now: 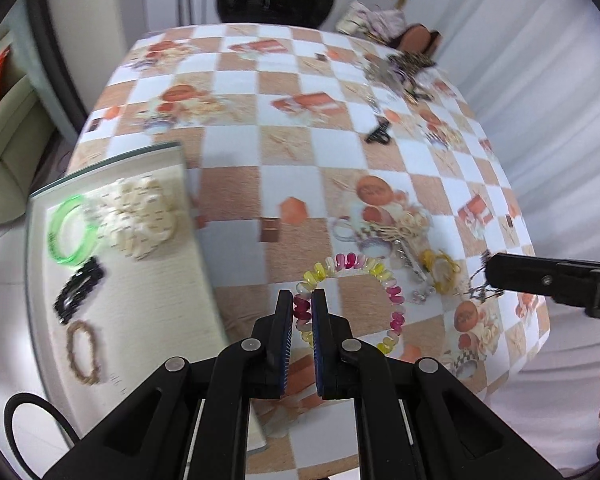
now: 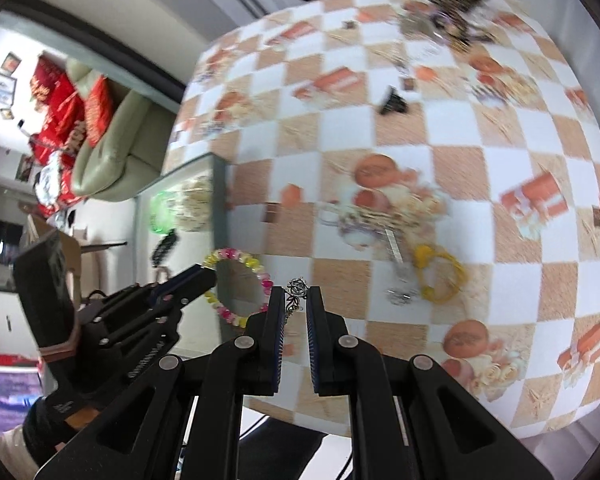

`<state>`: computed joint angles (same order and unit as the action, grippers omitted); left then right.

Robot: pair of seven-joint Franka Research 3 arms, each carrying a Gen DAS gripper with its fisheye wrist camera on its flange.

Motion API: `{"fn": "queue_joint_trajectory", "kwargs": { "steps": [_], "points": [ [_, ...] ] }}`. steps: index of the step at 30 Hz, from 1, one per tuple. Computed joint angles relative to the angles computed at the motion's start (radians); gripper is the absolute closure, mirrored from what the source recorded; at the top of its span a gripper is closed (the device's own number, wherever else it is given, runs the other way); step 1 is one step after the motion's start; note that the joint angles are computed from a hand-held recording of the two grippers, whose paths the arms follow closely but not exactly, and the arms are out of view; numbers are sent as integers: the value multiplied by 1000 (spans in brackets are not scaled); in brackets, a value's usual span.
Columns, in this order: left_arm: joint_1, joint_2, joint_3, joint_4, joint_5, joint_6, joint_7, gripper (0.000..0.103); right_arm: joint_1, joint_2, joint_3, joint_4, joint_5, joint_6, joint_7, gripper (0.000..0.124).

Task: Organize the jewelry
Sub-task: 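Carry the beaded bracelet with the left tool while the right tool carries the silver charm to the tray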

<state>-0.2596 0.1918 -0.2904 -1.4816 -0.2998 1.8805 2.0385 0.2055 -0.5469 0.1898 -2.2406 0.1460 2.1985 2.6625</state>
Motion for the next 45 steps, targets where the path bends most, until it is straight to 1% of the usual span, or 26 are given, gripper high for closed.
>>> {"fn": "queue_joint_trajectory", "kwargs": {
  "steps": [8,20,24,27,35,40,45],
  "points": [
    [52,-7,34,0,-9,29,-40,89,35,165,-14,177,0,38,-95,112],
    [119,25,63,10,18,80,-129,89,102,460,-50,510,-32,20,-261,112],
    [130,49,64,16,32,103,-165,89,122,578,-70,640,-39,1,-323,112],
    [135,69,62,22,42,119,-184,89,129,664,-88,724,-4,-1,-361,112],
    [138,112,53,24,69,159,-221,89,140,906,-113,993,44,-57,-478,112],
    [131,142,50,30,105,181,-246,89,135,1026,-114,1097,97,-76,-520,112],
    [127,150,50,15,145,203,-259,89,126,1105,-110,1147,144,-79,-543,112]
  ]
}}
